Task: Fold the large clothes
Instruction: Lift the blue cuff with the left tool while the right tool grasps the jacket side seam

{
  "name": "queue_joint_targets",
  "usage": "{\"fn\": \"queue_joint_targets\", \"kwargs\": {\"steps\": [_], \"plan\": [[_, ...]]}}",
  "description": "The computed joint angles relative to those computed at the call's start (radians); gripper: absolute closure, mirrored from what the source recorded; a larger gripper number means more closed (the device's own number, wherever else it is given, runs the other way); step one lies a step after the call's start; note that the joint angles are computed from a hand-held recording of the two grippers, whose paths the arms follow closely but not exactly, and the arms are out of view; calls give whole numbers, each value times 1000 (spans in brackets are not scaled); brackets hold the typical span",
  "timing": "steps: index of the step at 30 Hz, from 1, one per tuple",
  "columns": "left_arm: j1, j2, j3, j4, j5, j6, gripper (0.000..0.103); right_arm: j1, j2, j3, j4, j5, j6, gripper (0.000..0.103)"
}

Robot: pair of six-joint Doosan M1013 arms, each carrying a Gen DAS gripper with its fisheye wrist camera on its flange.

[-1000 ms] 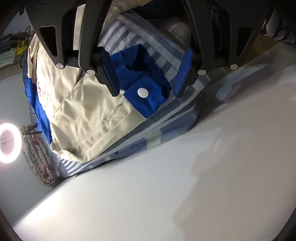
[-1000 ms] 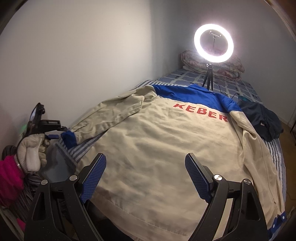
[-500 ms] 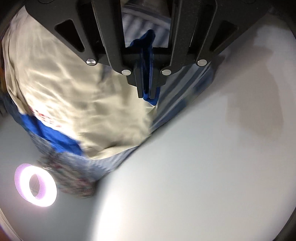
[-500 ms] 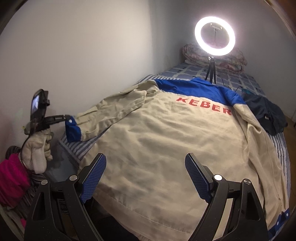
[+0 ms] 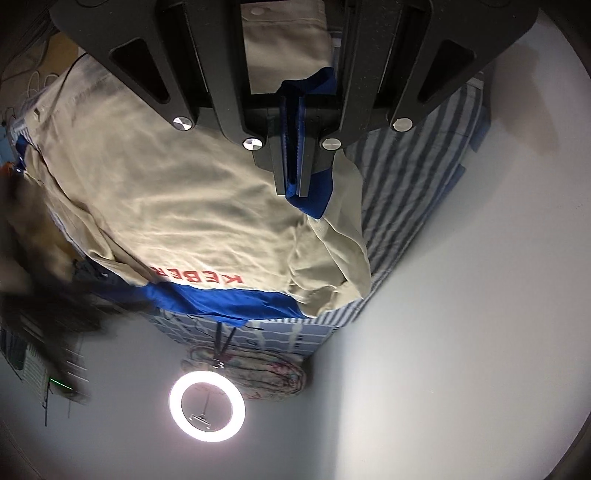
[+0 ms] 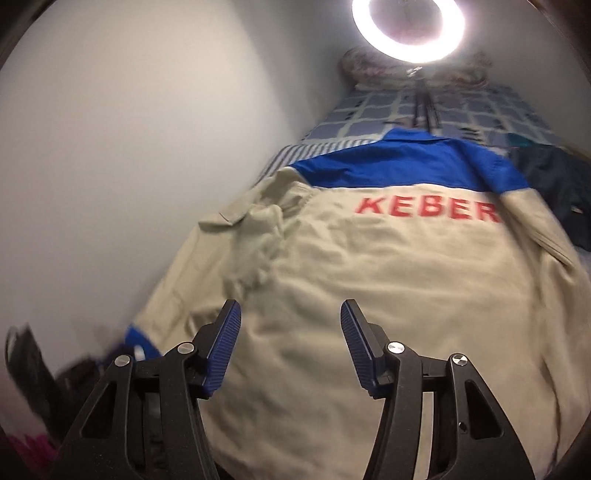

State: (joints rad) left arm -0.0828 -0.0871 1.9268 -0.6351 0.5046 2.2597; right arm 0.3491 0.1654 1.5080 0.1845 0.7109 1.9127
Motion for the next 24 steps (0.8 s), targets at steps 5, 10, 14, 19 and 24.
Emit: {"fn": "queue_joint_targets", "kwargs": {"steps": [5,10,14,19,24], "plan": [[30,-12,8,-74,51,84,102,-27,192,-220,191,95,-67,48],[51,1,0,-103,83,101,102,-25,335,-369,215,117,9,47],[69,12,-7,-115,114,111,102,-28,439,-481,220,141,87,47],[88,31,-30,-125,178,99,102,-23,547,-627,178,202,157,47],[94,37,-35,-104,192,87,102,-15,618,-726,150,235,192,54]]}}
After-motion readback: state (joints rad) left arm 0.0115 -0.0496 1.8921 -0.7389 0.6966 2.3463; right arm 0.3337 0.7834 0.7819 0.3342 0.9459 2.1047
